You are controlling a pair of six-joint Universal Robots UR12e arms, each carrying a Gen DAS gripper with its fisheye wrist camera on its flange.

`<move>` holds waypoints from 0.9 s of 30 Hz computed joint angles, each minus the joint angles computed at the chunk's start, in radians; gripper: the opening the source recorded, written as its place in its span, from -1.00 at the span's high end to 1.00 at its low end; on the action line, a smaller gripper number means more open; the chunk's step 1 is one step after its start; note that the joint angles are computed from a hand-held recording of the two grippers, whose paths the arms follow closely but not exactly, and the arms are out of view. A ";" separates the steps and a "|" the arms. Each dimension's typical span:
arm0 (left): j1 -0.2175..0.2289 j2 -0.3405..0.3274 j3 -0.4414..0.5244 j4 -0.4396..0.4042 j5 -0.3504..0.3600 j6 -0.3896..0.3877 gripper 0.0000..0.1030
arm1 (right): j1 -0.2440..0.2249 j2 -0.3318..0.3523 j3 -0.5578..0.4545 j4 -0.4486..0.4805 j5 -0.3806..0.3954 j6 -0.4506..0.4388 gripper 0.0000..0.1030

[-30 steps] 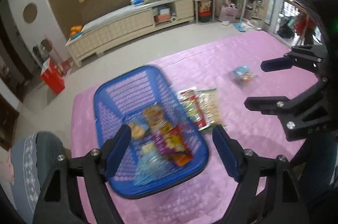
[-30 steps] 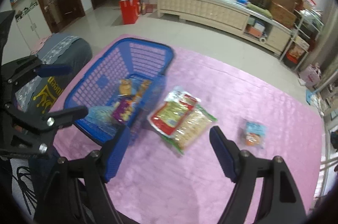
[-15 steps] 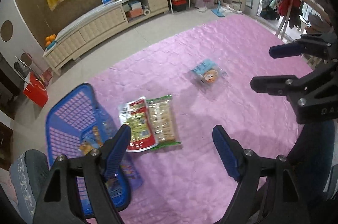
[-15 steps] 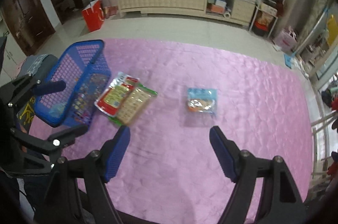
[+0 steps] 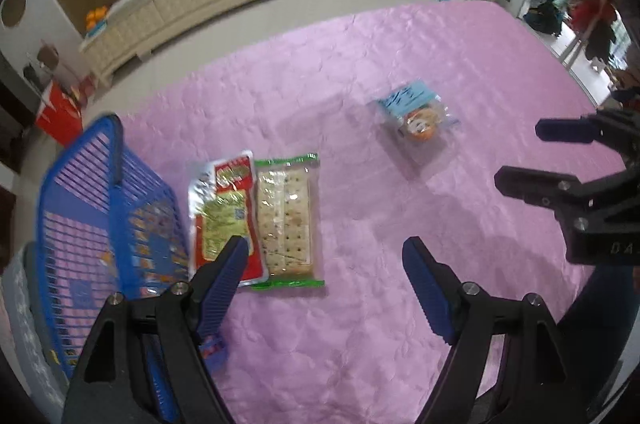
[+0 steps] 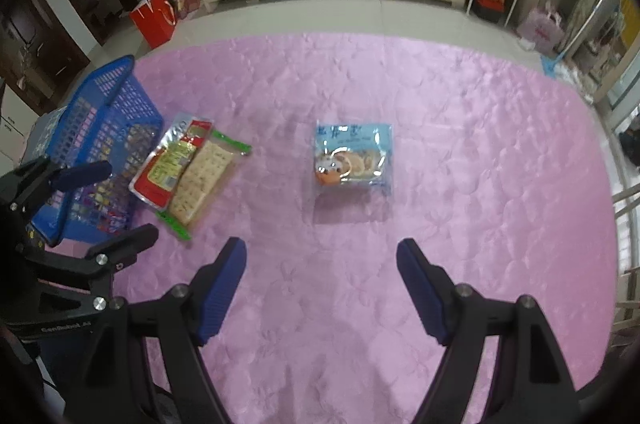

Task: Organize snacks
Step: 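Withdraw both tools from the basket toward the remaining packets, then grasp the cracker pack with the left tool while the right tool grasps the blue cake packet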

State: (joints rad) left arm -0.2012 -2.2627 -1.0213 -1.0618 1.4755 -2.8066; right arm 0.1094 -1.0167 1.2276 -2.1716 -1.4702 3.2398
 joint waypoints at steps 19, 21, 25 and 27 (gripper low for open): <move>-0.018 -0.188 0.200 -0.168 0.132 -0.037 -0.51 | -0.018 0.139 -0.136 0.090 -0.017 -0.027 -0.58; -0.017 -0.197 0.210 -0.167 0.139 -0.041 -0.51 | -0.021 0.143 -0.139 0.090 -0.010 -0.026 -0.58; -0.013 -0.227 0.266 -0.213 0.115 -0.069 -0.51 | -0.029 0.153 -0.150 0.091 0.029 -0.010 -0.58; -0.008 -0.239 0.291 -0.240 0.093 -0.110 -0.51 | -0.029 0.160 -0.161 0.097 0.028 -0.003 -0.58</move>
